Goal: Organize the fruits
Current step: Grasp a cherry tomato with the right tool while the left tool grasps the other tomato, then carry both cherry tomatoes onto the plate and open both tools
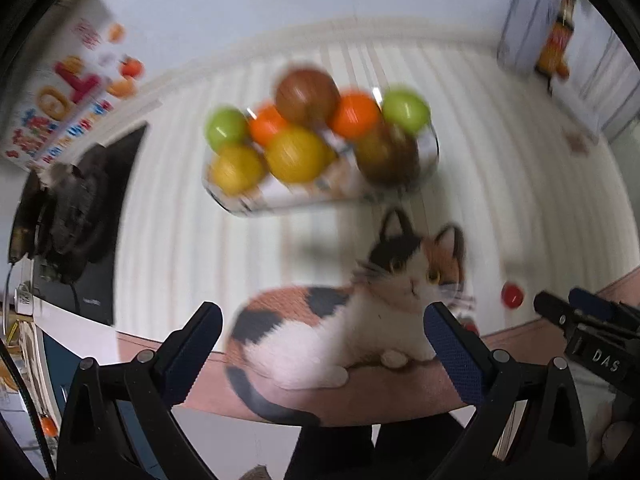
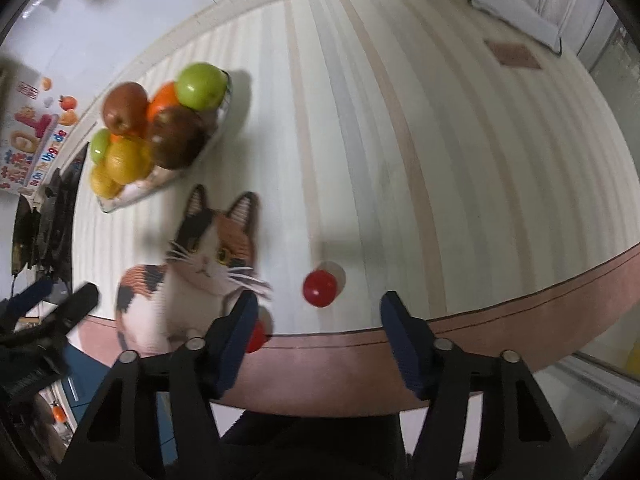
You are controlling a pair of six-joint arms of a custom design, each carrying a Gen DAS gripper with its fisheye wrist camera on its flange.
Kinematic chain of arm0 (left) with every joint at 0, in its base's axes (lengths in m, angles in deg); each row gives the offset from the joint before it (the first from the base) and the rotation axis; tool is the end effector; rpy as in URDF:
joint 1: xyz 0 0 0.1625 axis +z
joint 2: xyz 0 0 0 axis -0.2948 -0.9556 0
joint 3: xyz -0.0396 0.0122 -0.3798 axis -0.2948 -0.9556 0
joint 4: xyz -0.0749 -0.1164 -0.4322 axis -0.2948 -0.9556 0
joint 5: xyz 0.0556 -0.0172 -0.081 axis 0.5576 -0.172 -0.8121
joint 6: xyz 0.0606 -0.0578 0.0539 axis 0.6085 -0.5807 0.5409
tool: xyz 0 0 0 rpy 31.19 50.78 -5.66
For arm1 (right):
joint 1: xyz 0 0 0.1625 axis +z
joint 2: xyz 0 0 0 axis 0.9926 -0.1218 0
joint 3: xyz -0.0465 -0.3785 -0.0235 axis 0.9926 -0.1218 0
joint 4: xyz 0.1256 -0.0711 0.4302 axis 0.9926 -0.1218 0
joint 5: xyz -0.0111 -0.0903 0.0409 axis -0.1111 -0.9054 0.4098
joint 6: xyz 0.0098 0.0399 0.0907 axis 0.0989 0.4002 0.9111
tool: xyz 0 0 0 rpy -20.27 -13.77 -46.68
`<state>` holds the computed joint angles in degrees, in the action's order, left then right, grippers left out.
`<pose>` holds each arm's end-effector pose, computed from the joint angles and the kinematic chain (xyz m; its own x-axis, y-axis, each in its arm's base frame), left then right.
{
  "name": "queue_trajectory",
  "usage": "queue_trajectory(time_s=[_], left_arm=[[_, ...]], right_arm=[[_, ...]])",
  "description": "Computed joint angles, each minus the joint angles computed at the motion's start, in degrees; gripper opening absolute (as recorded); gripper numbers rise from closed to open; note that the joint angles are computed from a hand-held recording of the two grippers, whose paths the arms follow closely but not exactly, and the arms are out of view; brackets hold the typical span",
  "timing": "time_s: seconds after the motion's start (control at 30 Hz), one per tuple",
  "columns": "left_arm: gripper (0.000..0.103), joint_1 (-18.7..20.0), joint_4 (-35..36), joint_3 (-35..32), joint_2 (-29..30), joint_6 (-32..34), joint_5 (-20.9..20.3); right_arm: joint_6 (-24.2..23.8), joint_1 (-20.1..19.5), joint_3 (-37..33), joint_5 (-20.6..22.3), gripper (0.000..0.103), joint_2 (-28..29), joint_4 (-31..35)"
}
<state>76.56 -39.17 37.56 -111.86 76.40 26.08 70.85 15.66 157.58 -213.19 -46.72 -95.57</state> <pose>-0.2521 -0.8344 0.1752 -0.5419 0.3880 -0.7455 0.4448 0.8850 0.1373 0.1902 -0.7518 0.1550 -0.7821 0.4502 0.4310 0.2681 0.8673 -0.4194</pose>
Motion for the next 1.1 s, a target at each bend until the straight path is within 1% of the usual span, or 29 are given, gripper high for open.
queue_trajectory(time_s=[0.03, 0.07, 0.1, 0.17, 0.3, 0.37, 0.5, 0.67, 0.77, 0.8, 0.83, 0.87, 0.93, 0.97, 1.03, 1.07, 1.1], left_arm=[[0.103, 0.2, 1.6, -0.8, 0.9, -0.8, -0.2], [0.103, 0.4, 2.9, -1.3, 1.5, -1.5, -0.6], [0.103, 0.7, 4.6, -2.0, 2.3, -2.5, -1.6], [0.103, 1.0, 6.9, -3.1, 3.5, -4.2, -2.4], [0.103, 1.1, 9.6, -4.1, 5.0, -5.7, -3.0], [0.103, 1.1, 9.9, -3.9, 5.2, -5.9, -3.5], [0.103, 1.0, 10.8, -4.0, 5.4, -6.6, -5.6], [0.103, 0.7, 12.6, -5.0, 6.4, -5.7, -9.6], [0.102, 0.4, 12.1, -3.9, 6.4, -3.4, -12.5], [0.098, 0.2, 11.9, -3.3, 6.3, -2.9, -13.3], [0.092, 0.1, 11.7, -2.9, 6.2, -2.5, -13.9], [0.089, 0.0, 11.8, -2.7, 6.4, -2.0, -14.5], [0.069, -0.1, 12.3, -2.8, 6.8, -1.6, -15.4], [0.065, -0.1, 12.6, -2.8, 7.0, -1.4, -15.6], [0.045, -0.2, 13.3, -2.8, 7.6, -1.4, -16.2], [0.041, -0.2, 13.4, -2.7, 7.7, -1.4, -16.3], [0.034, -0.2, 13.6, -2.8, 7.9, -1.2, -16.6]], right_arm=[[-1.0, -0.5, 0.5, 0.4, 0.062, 0.2, -1.0], [-1.5, -0.9, 0.9, 0.8, 0.057, 0.3, -1.7], [-2.0, -1.2, 0.9, 1.1, 0.054, 0.4, -1.9], [-3.2, -2.0, 1.9, 2.5, 0.045, 0.5, -3.5], [-4.9, -2.8, 2.1, 3.6, 0.04, 1.3, -4.6], [-5.9, -3.0, 1.9, 4.2, 0.029, 1.7, -4.7], [-7.4, -2.8, 2.5, 3.7, 0.027, 1.5, -6.1], [-5.9, -2.4, 6.5, 3.4, 0.027, -2.4, -8.7], [-4.9, -2.3, 8.9, 2.7, 0.027, -4.7, -9.5], [-4.6, -2.2, 9.2, 2.4, 0.027, -5.0, -9.6], [-4.2, -2.3, 9.7, 2.1, 0.027, -5.4, -9.5], [-3.8, -2.4, 10.0, 2.0, 0.027, -5.7, -9.5], [-3.0, -2.6, 10.8, 2.0, 0.027, -6.3, -9.5], [-2.9, -2.7, 11.4, 2.0, 0.027, -6.8, -9.7], [-2.6, -2.7, 11.8, 2.0, 0.027, -7.2, -9.6], [-2.6, -2.7, 11.9, 2.0, 0.027, -7.3, -9.6], [-2.6, -2.6, 11.9, 1.9, 0.028, -7.4, -9.6]])
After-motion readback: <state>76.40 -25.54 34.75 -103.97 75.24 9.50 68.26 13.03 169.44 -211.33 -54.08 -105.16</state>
